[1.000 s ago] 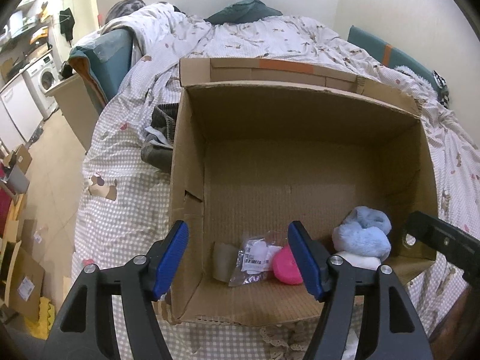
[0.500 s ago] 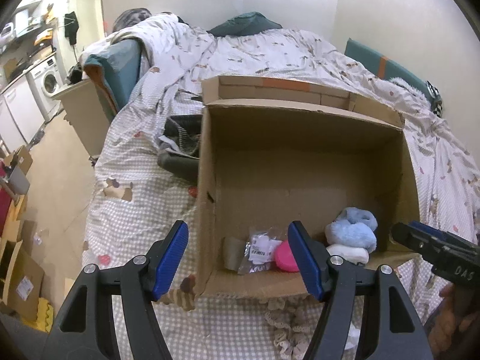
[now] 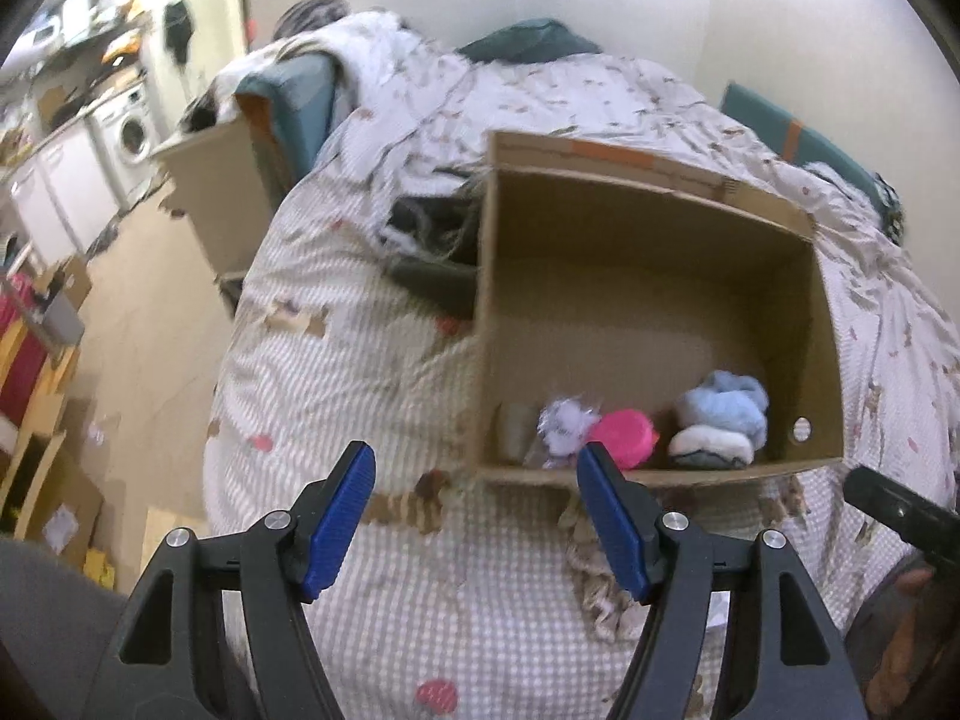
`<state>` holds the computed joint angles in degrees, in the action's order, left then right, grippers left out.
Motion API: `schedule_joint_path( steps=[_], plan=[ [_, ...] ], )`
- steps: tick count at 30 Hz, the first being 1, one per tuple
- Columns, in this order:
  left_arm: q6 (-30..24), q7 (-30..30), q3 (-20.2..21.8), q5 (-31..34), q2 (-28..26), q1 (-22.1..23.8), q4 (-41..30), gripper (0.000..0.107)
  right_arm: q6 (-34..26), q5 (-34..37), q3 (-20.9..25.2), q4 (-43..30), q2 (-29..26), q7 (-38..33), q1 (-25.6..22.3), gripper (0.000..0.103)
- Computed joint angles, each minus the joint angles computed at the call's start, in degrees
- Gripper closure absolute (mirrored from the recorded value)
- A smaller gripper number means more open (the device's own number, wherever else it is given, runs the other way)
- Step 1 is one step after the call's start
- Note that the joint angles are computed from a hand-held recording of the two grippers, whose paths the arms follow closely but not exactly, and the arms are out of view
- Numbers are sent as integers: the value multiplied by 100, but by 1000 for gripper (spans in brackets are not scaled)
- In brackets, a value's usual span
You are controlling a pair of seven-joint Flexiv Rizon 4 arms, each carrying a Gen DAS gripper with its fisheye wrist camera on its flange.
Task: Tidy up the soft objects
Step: 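Withdraw both open tools from the box toward the remaining items, then grasp the white cloth with the right tool while the left tool grasps the lace scrunchie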
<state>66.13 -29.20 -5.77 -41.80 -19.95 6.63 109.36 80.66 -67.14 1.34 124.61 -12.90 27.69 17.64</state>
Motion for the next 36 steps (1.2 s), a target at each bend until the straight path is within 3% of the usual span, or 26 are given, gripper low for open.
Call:
schedule_joint_path(
  steps=[5,10,17,22,24,26,27,32,33,36],
  plan=[
    [-200,-1012,395,628,-183,-63,-224,40,338,574,92,136,-108,-167,17,4],
    [-722,-1770,558,1390,-394,-28,-537,40,637,1801,412,35,-429,-1127,-13,4],
    [-807,-1831,443,1734,-428,-15,-518,40,15,3916,2309,-737,-1249,-3392,-1015,4],
    [-842,-1817,413,1844,-445,-43,-517,40,-812,4614,2891,-1296,-1658,-4362,-1209,17],
    [-889,-1846,415,1872,-466,-54,-544,40,-946,4748,2864,-1406,-1712,-4556,-1115,18],
    [-938,-1873,417,1889,-485,-55,-566,40,-958,4868,2809,-1494,-1760,-4730,-1008,26],
    [-974,-1893,417,1897,-497,-59,-582,40,-1016,4943,2813,-1553,-1791,-4849,-976,35],
    [-1027,-1868,386,1884,-490,-55,-569,40,-1251,5174,2574,-1721,-1786,-5171,-645,56],
    [-1030,-1850,378,1871,-483,-53,-559,40,-1274,5170,2456,-1751,-1784,-5157,-514,67],
    [-1008,-1822,385,1895,-481,-75,-542,40,-1151,5251,2142,-1697,-1666,-5136,-236,72]
  ],
)
